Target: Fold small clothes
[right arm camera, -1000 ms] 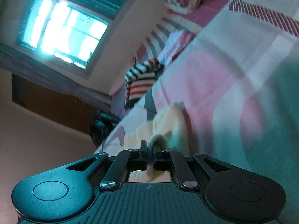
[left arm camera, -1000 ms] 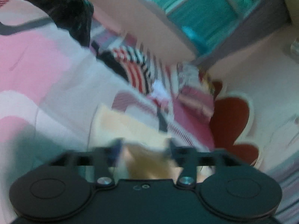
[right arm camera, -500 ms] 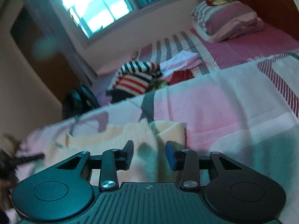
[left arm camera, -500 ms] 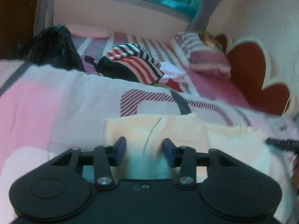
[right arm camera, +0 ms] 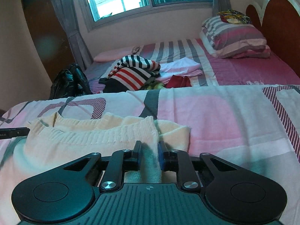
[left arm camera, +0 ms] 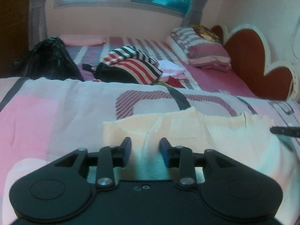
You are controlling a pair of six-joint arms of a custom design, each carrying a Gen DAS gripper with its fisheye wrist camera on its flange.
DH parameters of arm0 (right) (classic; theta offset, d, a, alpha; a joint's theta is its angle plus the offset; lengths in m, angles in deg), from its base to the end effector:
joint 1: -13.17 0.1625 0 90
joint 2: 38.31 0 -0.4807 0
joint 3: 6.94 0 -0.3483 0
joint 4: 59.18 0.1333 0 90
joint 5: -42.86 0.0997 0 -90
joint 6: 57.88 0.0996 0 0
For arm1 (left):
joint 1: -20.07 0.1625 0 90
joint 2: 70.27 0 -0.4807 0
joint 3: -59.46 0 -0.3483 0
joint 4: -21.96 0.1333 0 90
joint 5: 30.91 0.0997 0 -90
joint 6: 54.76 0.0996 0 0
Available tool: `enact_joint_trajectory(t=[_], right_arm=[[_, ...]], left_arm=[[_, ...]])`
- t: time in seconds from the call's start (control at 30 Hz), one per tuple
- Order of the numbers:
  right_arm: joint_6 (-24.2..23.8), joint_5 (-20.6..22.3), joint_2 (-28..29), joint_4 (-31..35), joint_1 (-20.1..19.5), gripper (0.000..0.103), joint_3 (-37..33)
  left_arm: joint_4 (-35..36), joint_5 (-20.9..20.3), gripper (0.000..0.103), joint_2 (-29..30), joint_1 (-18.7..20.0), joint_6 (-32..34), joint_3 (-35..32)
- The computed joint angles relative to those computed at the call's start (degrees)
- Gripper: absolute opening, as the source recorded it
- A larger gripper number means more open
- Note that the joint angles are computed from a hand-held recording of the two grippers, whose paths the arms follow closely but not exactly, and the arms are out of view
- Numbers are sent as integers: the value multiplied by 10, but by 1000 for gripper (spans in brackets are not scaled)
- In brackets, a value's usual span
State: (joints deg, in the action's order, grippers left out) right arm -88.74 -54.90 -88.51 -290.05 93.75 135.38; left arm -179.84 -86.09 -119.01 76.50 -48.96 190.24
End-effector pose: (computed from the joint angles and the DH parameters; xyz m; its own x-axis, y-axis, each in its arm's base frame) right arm 0.0471 -0.4485 0.1936 -0.8802 -0.1085 0.4621 -0.4002 0.6929 -0.5997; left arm -0.1138 -0.5154 0.1574 -0.7879 0.2898 -0.5433 0.5625 0.6976 -0.4437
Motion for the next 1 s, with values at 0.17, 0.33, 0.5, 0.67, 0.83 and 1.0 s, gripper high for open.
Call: enact_joint_trajectory(t=[0.17, 0.33, 0.5, 0.67, 0.83, 1.0], right_arm=[[-6, -8, -2, -5, 4, 16, 4], [-26, -9, 9, -69, 13, 1, 19], [-34, 30, 28, -158, -6, 1, 30], [-5, -12, 32, -81, -7, 1, -1], [17, -41, 17, -94, 12, 40, -2], [-7, 2, 40, -114, 48, 57, 5]], left_arm=[[34, -23, 3, -6, 1, 4, -10], [-192, 13, 1, 35, -23, 41, 39], [-209, 47, 1, 57, -26, 37, 31], [-128, 74, 2, 61, -24, 12, 13], [-150, 144, 48, 59, -55, 39, 18], [-109, 87, 76, 68, -89, 60, 7]])
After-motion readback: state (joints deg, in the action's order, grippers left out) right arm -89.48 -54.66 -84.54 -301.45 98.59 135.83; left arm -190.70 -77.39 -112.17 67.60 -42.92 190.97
